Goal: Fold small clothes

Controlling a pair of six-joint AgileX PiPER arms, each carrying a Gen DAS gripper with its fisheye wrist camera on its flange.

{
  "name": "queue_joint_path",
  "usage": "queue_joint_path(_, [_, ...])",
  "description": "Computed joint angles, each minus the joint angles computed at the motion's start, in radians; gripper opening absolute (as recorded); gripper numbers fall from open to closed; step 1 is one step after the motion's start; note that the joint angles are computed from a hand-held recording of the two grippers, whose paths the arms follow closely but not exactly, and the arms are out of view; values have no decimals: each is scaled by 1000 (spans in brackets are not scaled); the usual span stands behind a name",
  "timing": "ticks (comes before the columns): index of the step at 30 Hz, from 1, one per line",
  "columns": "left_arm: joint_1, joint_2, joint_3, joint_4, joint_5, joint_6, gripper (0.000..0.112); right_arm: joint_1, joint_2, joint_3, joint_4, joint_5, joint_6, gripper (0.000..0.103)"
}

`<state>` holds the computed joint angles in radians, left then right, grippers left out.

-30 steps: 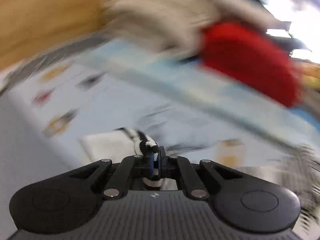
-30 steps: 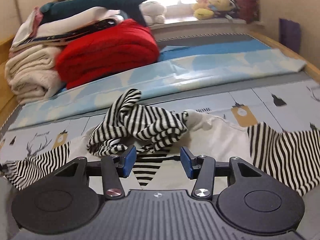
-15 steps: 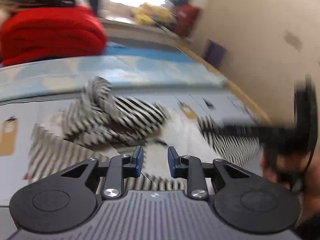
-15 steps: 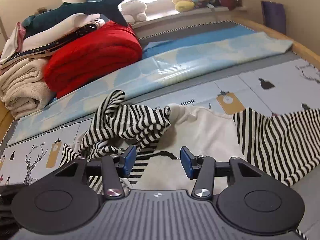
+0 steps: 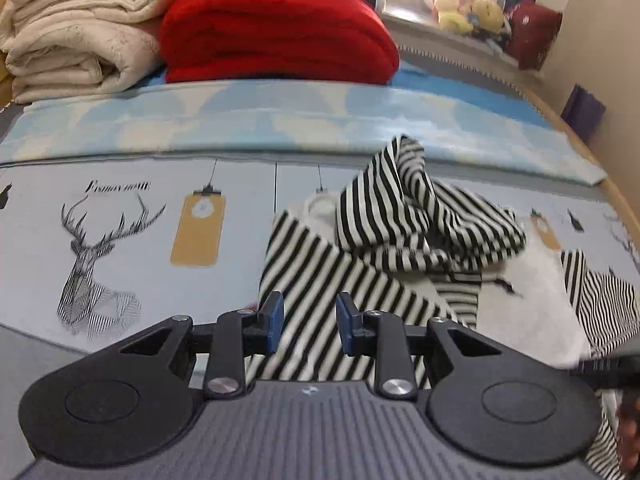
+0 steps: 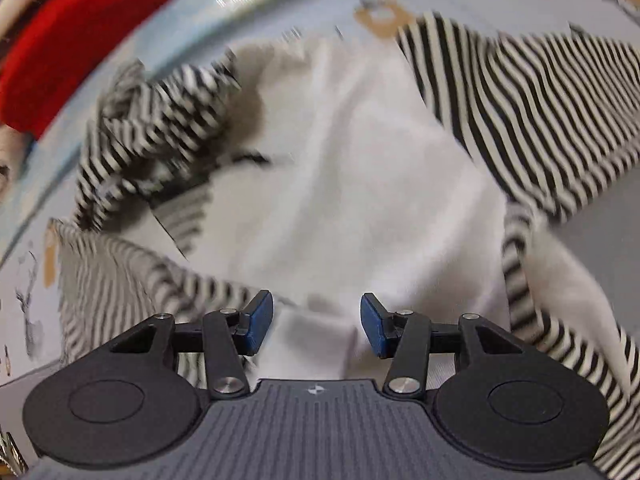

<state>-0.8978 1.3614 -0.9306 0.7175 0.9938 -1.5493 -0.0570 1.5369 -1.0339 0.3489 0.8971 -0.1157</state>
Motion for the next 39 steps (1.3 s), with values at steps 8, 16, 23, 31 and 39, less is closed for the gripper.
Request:
queue_joint_path(8, [85, -11, 27, 62, 0, 29, 31, 9, 5, 74, -2, -19, 24, 39])
queue_joint_path(16, [161, -47, 50, 60, 0, 66, 31, 75, -123, 98, -16, -143, 43, 3])
queue_joint_path(23, [161, -18, 55, 30, -39, 115, 31, -41, -142, 5, 145, -107, -229, 1])
queue_joint_path(31, [145, 19, 42, 11, -62, 130, 31, -71, -55, -13, 245, -231, -361, 1])
queue_joint_path(39, [112, -8, 84, -79, -98, 232, 33, -114, 29, -36, 89, -249, -295, 5])
